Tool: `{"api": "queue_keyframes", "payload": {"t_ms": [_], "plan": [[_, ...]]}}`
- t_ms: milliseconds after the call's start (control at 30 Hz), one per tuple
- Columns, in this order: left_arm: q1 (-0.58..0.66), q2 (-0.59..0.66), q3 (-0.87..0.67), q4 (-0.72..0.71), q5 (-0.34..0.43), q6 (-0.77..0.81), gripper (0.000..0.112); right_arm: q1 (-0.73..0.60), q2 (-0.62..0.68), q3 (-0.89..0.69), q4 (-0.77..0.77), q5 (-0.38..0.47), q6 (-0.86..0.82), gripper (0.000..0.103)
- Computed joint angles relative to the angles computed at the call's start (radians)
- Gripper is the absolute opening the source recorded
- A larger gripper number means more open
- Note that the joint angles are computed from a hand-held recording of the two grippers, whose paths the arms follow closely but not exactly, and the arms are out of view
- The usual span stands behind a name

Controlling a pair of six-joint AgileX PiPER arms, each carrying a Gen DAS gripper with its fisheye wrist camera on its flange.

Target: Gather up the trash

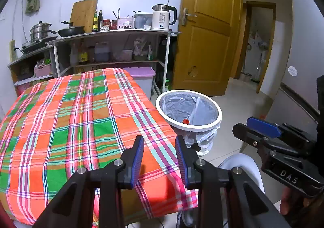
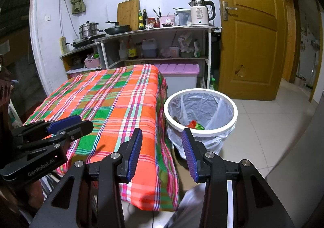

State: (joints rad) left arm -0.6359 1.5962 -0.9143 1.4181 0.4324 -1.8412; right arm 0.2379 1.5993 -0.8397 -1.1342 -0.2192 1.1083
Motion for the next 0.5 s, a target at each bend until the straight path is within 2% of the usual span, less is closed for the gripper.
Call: {"api": "queue_keyframes", "payload": {"t_ms": [500], "plan": [[-0.022, 0.013, 0.003, 0.044, 0.056, -0.048, 0.032, 0.009, 0.003, -0.002, 0.013, 0.007, -0.011, 0.042]]}}
